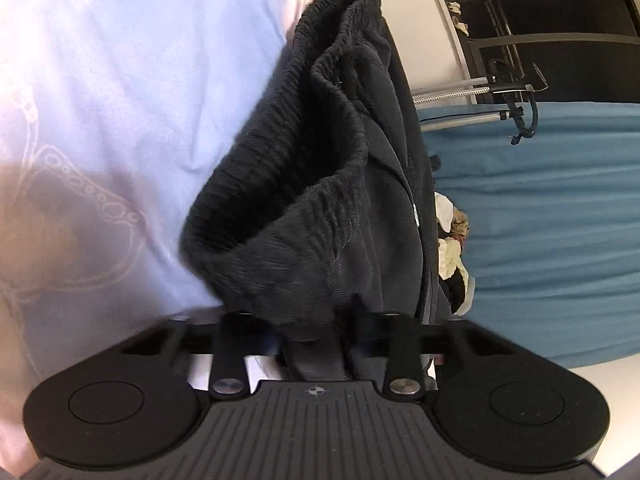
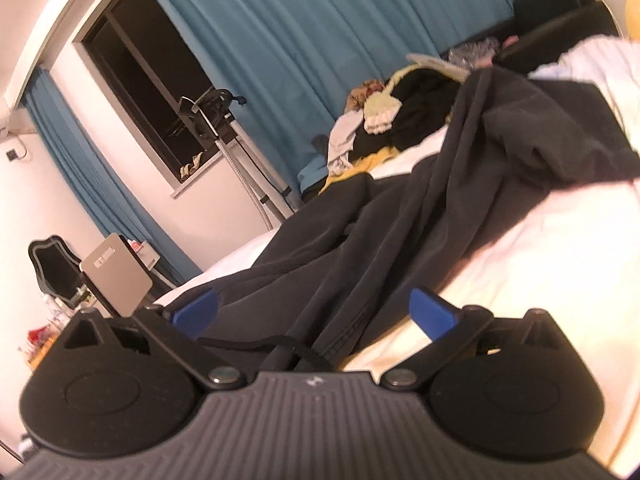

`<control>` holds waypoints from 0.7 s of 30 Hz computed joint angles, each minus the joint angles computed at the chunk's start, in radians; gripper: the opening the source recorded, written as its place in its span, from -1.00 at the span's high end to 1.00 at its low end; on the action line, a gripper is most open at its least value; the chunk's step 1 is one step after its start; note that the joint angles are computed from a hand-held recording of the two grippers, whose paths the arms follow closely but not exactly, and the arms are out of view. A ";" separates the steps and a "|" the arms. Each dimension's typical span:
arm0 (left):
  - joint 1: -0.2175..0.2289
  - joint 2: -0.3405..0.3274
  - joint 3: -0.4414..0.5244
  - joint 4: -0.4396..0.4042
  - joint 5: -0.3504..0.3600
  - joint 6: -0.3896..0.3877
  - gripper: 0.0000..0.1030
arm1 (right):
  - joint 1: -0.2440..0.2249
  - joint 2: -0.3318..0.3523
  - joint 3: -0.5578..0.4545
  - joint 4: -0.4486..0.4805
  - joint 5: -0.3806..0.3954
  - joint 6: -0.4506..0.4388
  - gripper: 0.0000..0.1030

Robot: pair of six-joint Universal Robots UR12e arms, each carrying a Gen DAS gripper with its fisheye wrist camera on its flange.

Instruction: Fold clothes

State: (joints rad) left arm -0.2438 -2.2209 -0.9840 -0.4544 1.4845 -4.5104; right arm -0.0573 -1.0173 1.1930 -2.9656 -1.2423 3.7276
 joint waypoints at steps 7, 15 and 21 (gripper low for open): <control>0.002 0.024 -0.007 0.060 0.095 0.062 0.64 | -0.017 0.012 -0.021 -0.006 -0.034 0.102 -0.99; 0.020 0.110 -0.132 0.139 0.237 -0.042 0.66 | -0.043 0.051 -0.113 0.029 -0.166 0.139 -0.99; 0.025 0.114 -0.133 0.040 0.245 -0.059 0.66 | -0.043 0.176 -0.361 0.204 -0.265 -0.037 -0.99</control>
